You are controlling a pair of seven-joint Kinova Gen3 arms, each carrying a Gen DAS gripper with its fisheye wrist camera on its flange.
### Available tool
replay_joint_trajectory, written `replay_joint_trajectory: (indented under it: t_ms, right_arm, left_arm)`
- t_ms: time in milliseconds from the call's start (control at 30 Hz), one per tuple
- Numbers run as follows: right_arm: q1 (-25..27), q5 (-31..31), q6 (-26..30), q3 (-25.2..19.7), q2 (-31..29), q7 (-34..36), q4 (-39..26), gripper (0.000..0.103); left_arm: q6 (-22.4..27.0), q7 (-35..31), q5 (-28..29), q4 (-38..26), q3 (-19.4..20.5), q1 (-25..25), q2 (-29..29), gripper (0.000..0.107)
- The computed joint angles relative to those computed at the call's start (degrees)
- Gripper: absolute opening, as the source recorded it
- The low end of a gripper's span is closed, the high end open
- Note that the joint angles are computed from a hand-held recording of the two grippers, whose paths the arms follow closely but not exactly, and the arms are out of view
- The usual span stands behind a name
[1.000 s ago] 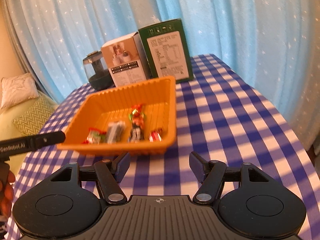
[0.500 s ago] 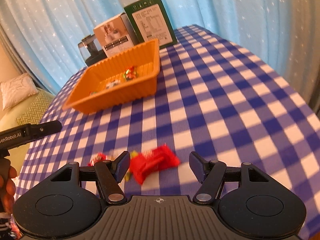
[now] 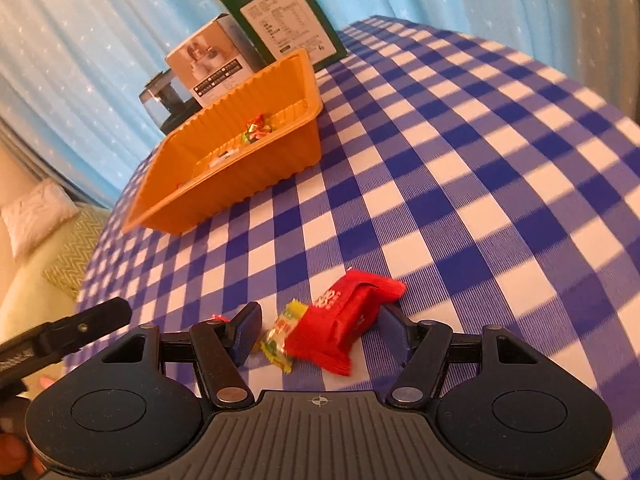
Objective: Organize snacks
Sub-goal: 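Grasp the red printed packet with the right gripper, then grasp the small red wrapped candy with the left gripper while the right holds the packet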
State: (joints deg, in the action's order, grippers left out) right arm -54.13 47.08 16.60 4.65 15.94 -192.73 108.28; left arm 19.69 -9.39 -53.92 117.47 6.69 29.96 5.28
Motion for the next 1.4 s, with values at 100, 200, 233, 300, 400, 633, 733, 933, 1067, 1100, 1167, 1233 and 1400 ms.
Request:
replay_joint_trajectory:
  t_ms: [100, 200, 233, 300, 400, 633, 733, 933, 1067, 1100, 1167, 1233, 1400]
  right_arm:
    - [-0.09, 0.36, 3.14, -0.84, 1.47, 2.15, -2.20, 0.065]
    - [0.46, -0.12, 7.93, -3.13, 3.07, 7.08, -5.04, 0.065]
    - [0.31, 0.12, 9.28, -3.55, 3.47, 8.12, -5.65, 0.065]
    - [0.70, 0.02, 12.21, -5.15, 4.25, 11.28, -7.05, 0.057]
    - [0.55, 0.46, 14.00, -5.91, 4.69, 13.64, -7.61, 0.046]
    - [2.53, -1.65, 12.10, -6.48, 3.83, 13.80, -6.55, 0.033]
    - [1.97, -2.19, 15.00, -6.78, 4.28, 16.93, -8.07, 0.033]
    - [1.17, -2.14, 18.92, -7.77, 5.56, 22.94, -10.09, 0.033]
    - [0.71, -1.93, 18.72, -7.03, 5.10, 20.99, -9.58, 0.029]
    - [0.44, -1.43, 18.84, -6.75, 4.90, 20.02, -9.38, 0.028]
    - [0.05, -0.56, 19.89, -6.53, 4.65, 18.36, -9.30, 0.028]
    - [0.35, -0.66, 21.47, -7.05, 4.73, 18.10, -9.64, 0.028]
    - [1.23, -0.52, 22.47, -7.69, 4.75, 16.83, -9.25, 0.029]
  left_arm:
    - [-0.94, -1.94, 2.38, -0.24, 0.07, -0.77, 0.32, 0.082]
    - [-1.04, -3.92, 4.40, -0.65, -0.22, -0.74, 0.66, 0.082]
    - [-1.10, -4.28, 4.74, -0.75, -0.39, -0.59, 0.76, 0.082]
    - [-1.17, -5.13, 5.62, -0.94, -0.65, -0.34, 0.91, 0.082]
    - [-1.52, -6.22, 6.50, -1.04, -0.97, 0.06, 0.89, 0.082]
    - [-1.79, -9.27, 8.98, -1.07, -1.36, 0.23, 0.94, 0.082]
    - [-1.86, -10.98, 10.22, -1.16, -1.31, 0.02, 1.01, 0.082]
    - [-2.21, -18.24, 14.23, -1.41, -0.73, -0.57, 1.74, 0.082]
    - [-2.19, -22.57, 14.97, -1.73, -0.94, 0.71, 2.79, 0.079]
    - [-2.47, -24.04, 15.72, -1.83, -0.88, 0.74, 3.11, 0.076]
    - [-2.92, -27.08, 17.89, -2.16, -0.80, 0.72, 3.76, 0.070]
    - [-3.08, -28.51, 18.77, -2.48, -1.69, 1.76, 4.46, 0.066]
    - [-2.18, -28.98, 17.85, -3.89, -4.65, 5.44, 6.62, 0.047]
